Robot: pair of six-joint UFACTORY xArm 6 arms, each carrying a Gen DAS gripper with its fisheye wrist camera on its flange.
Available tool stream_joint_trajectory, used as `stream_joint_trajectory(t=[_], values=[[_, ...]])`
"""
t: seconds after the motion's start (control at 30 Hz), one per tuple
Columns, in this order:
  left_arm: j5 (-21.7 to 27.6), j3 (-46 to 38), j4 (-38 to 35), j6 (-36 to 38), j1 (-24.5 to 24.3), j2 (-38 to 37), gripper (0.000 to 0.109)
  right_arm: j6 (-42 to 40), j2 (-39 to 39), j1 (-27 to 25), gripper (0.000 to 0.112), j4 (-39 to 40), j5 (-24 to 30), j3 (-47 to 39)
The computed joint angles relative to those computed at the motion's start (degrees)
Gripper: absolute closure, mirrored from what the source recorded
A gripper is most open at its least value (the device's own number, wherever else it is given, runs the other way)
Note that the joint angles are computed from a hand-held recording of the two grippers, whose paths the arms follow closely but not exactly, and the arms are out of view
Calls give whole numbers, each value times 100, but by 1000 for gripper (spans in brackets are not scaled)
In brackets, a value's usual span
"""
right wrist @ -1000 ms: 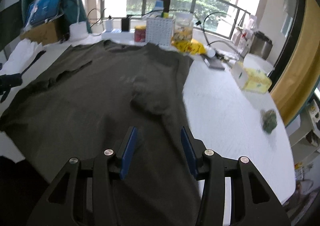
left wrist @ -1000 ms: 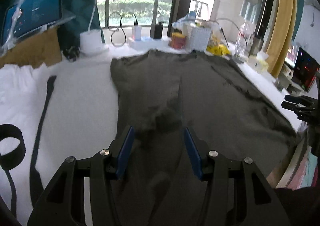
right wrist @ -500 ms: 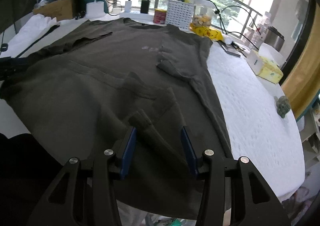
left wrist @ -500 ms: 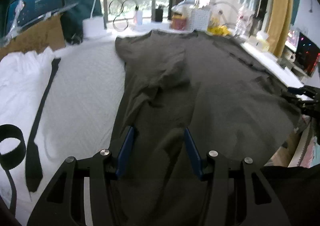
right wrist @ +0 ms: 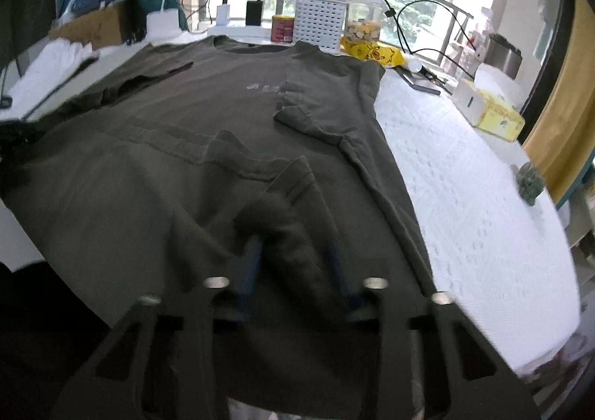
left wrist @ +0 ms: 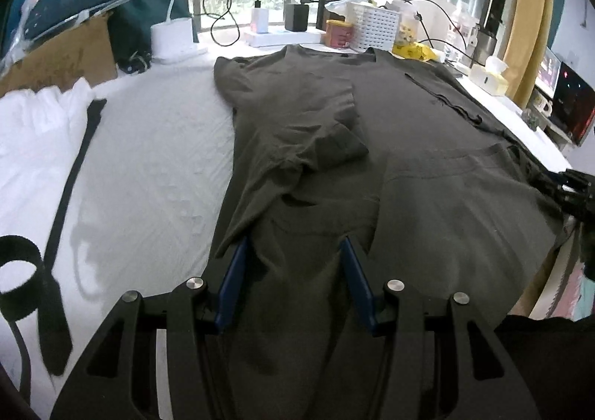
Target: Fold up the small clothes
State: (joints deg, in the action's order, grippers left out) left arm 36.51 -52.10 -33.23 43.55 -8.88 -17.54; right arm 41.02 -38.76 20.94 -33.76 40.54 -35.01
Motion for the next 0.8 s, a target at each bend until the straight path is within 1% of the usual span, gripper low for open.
stream_joint_trajectory(t=[0.03, 0.07, 0.1, 0.13, 0.2, 0.27, 0.37, 0.53, 0.6, 0.7, 0.77, 0.8], values=[[-42, 18, -2, 99, -33, 2, 71, 86, -5, -19, 93, -52, 2, 7], [-7, 3, -31, 127, -39, 11, 72, 201, 7, -41, 99, -116, 9, -3], [-15, 0, -45, 106, -42, 9, 80, 375, 6, -77, 105, -188, 18, -4], [4, -18, -32, 42, -36, 12, 96, 442, -9, -125, 105, -167, -37, 14], [23, -64, -18, -60, 3, 20, 104, 537, -76, -242, 105, -90, -178, 74], [104, -101, -180, -17, 63, -30, 105, 622, -142, -312, 106, -128, -201, 98], [48, -34, -277, 159, 68, -248, 106, 696, -266, -458, 106, -126, -214, 114], [-123, 55, -119, 244, -14, -312, 106, 580, -300, -683, 105, 91, -261, 128], [-74, 46, -89, 223, -5, -246, 106, 545, -243, -696, 105, 165, -238, 98], [-22, 17, 252, -92, -1, -118, 105, 696, -160, -671, 105, 81, -162, 63], [-141, 52, 640, -395, -49, -45, 105, 665, -104, -683, 102, 138, -197, 67], [-233, 108, 599, -340, -70, -78, 104, 657, -81, -688, 96, 145, -213, 73]])
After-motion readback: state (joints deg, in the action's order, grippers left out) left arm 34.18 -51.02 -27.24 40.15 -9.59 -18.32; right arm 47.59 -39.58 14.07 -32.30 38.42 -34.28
